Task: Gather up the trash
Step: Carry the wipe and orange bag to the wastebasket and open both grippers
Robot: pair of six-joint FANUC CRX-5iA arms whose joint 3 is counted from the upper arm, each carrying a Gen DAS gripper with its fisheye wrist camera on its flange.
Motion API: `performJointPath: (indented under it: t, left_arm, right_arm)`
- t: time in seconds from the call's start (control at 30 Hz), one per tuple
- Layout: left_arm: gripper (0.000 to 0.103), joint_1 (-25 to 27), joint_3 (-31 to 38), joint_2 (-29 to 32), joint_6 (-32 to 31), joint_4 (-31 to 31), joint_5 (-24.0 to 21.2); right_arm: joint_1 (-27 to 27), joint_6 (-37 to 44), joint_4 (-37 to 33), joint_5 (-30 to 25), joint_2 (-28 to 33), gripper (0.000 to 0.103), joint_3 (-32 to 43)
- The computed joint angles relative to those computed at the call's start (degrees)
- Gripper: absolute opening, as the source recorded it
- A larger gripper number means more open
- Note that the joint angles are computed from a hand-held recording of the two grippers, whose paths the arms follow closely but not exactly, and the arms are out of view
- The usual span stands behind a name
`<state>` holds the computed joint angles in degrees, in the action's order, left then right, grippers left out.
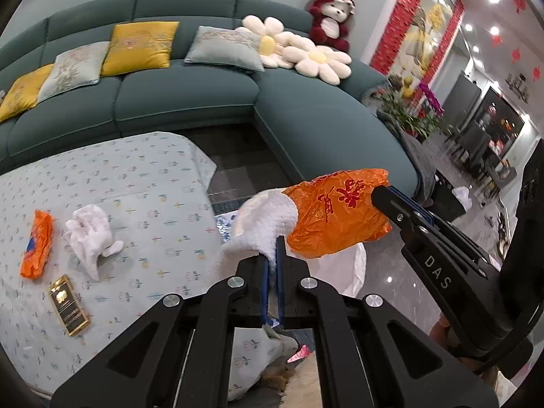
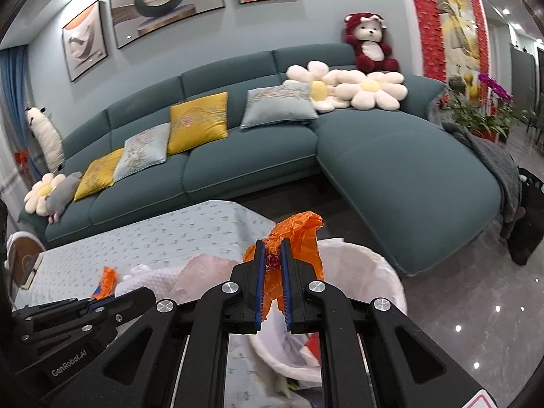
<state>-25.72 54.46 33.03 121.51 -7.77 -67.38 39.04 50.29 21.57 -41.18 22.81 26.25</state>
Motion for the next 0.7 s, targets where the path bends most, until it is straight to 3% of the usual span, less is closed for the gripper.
performJointPath:
  t: [0.2, 0.7]
  left_arm:
    - [0.003, -0.9, 7.4, 4.9, -2.3, 1.0, -3.4]
    - [0.003, -1.6, 18.3, 12.3, -4.3, 3.3, -8.8]
  right_arm:
    - [-1.6, -2.4, 0.5, 0.6, -0.4, 0.009, -1.9]
    - [-3.2, -4.8, 0.9, 0.6, -1.1, 0.009, -4.3]
